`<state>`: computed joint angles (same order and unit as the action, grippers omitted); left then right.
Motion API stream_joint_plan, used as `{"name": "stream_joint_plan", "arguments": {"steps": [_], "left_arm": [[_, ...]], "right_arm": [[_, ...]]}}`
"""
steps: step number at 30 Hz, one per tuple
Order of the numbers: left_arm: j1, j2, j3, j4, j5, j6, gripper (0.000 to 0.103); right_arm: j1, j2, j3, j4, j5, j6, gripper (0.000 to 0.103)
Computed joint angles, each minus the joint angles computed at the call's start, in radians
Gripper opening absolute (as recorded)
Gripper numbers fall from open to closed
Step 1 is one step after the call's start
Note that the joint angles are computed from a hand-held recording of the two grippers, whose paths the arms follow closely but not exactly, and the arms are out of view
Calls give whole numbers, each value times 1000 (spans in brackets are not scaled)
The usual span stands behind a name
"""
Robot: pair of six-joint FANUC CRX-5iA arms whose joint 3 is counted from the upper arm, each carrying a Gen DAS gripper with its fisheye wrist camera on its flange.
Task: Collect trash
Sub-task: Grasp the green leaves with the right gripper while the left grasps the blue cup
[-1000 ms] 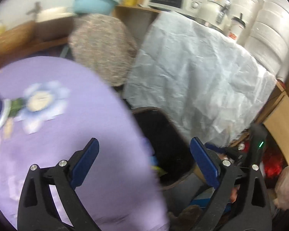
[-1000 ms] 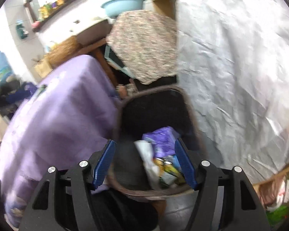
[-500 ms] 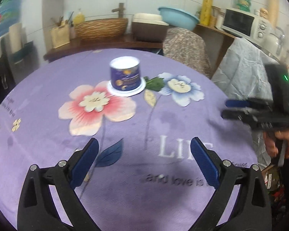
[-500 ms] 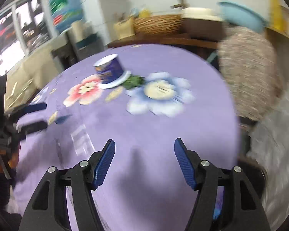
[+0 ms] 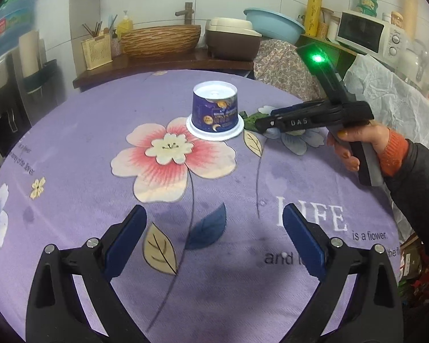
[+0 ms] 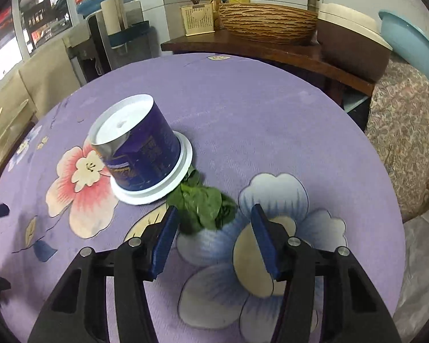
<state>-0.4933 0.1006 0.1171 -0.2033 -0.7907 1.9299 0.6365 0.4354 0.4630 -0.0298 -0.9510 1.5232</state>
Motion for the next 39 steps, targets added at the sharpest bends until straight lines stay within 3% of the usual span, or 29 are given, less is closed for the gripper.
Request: {"name": "stream_joint_plan", "arguments": {"steps": [4,6,9,17,21,27,32,36,39], "left_arm": [[22,18,16,35,16,-44,95],[34,27,20,54,31,-70,95],[44,58,55,55,25,-60,95],[80,177,169,93,111,-70,97],[84,281,283,184,88,-138,97],[68,400,457,134,11,-60,97],[50,435,518,60,-23,-4,96],[62,431,488,119,6,-30,68],[52,429,493,91,-1,-11,68]], "right_arm": [[-1,1,-8,4,25,7,44],[0,-7,-13,-9,24,39,24],[16,-17,-32,22,33,50,14],[12,-89,-113,-14,57,17,13],[13,-104,-139,-25,66,5,13],[6,-119,-161,-61,87,-3,13],[6,-131,-174,-78,94,-1,13],[6,-138,-183,-82,102,-15,13],[10,-141,-186,-78,104,-30,13]]}}
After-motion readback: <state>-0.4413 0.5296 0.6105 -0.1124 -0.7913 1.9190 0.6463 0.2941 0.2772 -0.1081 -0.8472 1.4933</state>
